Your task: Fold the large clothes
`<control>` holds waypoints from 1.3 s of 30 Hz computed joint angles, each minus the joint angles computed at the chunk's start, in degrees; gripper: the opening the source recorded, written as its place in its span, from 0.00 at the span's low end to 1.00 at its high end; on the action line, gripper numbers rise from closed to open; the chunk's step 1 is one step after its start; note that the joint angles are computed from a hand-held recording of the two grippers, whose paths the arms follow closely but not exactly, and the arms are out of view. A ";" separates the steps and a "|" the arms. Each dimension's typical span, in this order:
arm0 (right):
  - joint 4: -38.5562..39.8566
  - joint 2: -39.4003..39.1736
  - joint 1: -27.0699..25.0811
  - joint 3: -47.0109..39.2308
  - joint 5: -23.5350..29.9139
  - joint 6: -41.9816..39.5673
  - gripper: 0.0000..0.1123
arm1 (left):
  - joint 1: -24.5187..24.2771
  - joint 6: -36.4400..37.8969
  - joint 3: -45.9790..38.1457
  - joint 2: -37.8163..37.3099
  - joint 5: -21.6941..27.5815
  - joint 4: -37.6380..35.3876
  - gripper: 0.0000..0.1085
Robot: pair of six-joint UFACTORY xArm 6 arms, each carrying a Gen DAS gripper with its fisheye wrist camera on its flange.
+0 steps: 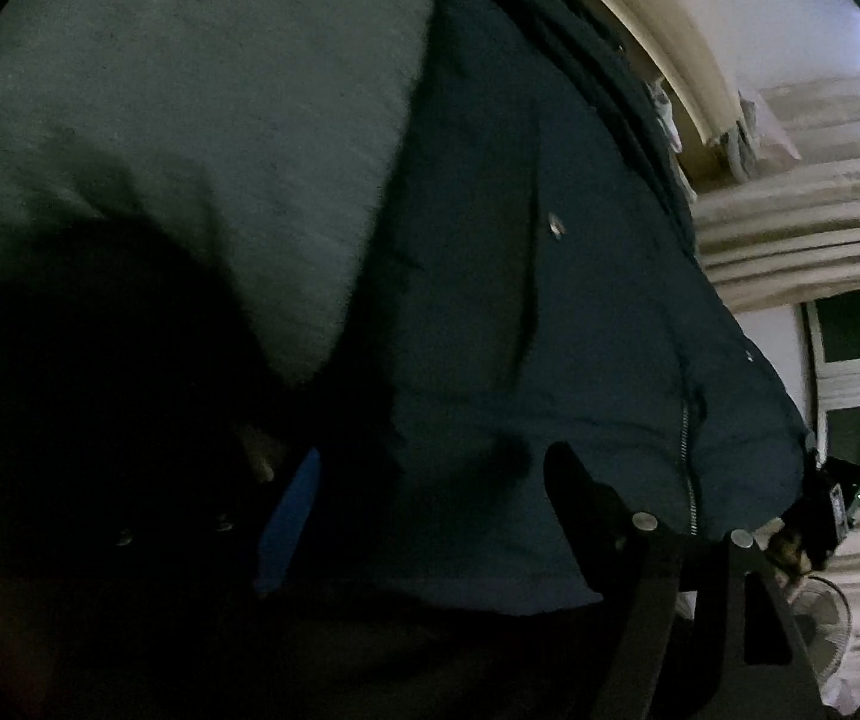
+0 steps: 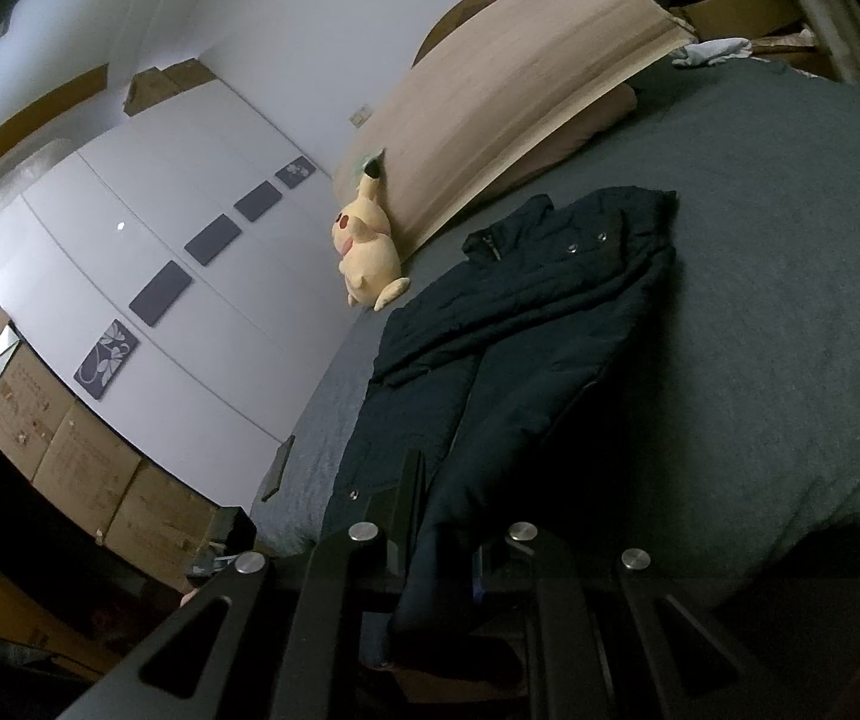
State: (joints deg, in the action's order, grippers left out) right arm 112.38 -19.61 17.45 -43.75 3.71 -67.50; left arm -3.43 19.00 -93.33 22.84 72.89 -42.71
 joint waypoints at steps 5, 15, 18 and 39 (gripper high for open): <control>-1.26 0.39 0.23 -0.25 -0.11 1.21 0.11 | 0.13 0.06 -1.49 1.15 2.67 1.88 0.71; -1.47 0.07 1.30 -0.16 -1.91 2.18 0.11 | -0.43 10.03 2.37 0.01 9.01 -8.02 0.16; 0.97 0.30 1.12 -0.75 -1.73 -0.10 0.11 | -0.35 11.54 6.63 -4.99 5.08 -10.51 0.13; 18.30 -1.81 -7.39 1.21 7.95 -13.41 0.11 | 0.99 21.86 5.00 -9.74 -6.36 -31.47 0.12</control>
